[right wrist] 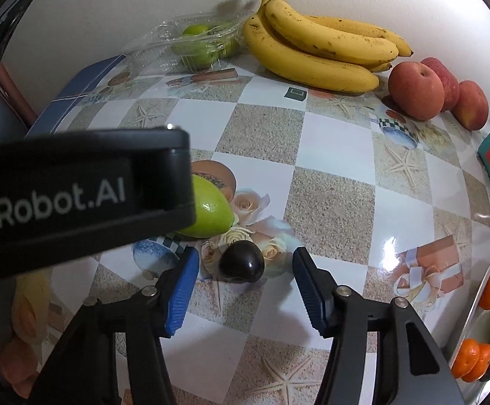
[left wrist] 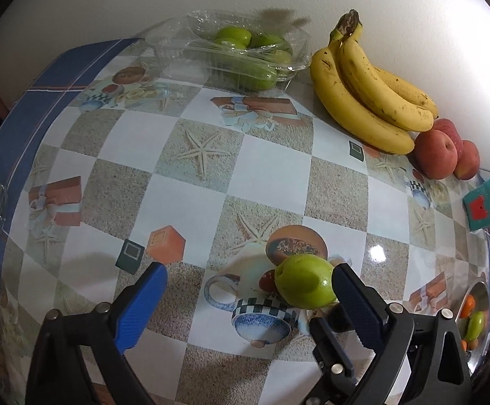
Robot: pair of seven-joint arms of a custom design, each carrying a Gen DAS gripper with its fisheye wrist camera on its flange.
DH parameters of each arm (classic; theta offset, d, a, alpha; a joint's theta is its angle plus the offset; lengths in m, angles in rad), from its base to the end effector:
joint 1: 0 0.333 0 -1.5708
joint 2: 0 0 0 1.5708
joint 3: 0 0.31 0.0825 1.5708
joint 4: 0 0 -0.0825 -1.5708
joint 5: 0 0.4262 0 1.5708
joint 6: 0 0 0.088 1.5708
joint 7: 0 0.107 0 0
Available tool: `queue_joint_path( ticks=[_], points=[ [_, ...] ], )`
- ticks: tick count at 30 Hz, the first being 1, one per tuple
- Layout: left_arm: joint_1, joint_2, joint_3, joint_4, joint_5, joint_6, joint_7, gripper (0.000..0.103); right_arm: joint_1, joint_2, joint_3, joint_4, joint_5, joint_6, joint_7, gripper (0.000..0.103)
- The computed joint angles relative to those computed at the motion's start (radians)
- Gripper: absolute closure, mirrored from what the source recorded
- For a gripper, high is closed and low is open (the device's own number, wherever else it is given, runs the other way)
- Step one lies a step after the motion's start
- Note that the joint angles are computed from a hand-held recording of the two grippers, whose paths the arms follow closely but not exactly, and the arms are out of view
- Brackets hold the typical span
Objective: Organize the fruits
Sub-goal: 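Close the right tool on the dark plum while the left tool grasps the green mango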
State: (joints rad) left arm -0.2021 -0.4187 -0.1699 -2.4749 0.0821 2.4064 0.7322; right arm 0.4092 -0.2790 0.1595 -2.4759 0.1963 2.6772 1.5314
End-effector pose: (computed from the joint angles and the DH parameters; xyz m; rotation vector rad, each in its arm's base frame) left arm 0.4515 -0.1768 0.4507 -2.4410 1.5873 -0.4595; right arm 0.4370 0.2727 0.4146 -2.2728 1.4128 -0.2256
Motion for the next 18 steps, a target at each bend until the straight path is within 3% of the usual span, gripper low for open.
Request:
queue_joint_path(
  ticks=[7, 12, 18],
  points=[
    [-0.001, 0.009, 0.005, 0.000, -0.007, 0.013, 0.003, 0.007, 0.005, 0.009, -0.004, 0.002, 0.010, 0.010, -0.019, 0.060],
    [-0.001, 0.015, 0.005, 0.002, -0.012, 0.021, 0.010, 0.007, 0.012, 0.005, -0.011, -0.001, 0.026, 0.007, -0.039, 0.072],
    [0.001, 0.010, 0.004, -0.003, -0.009, 0.028, 0.006, 0.007, 0.015, 0.006, -0.015, 0.001, 0.053, 0.003, -0.062, 0.076]
  ],
)
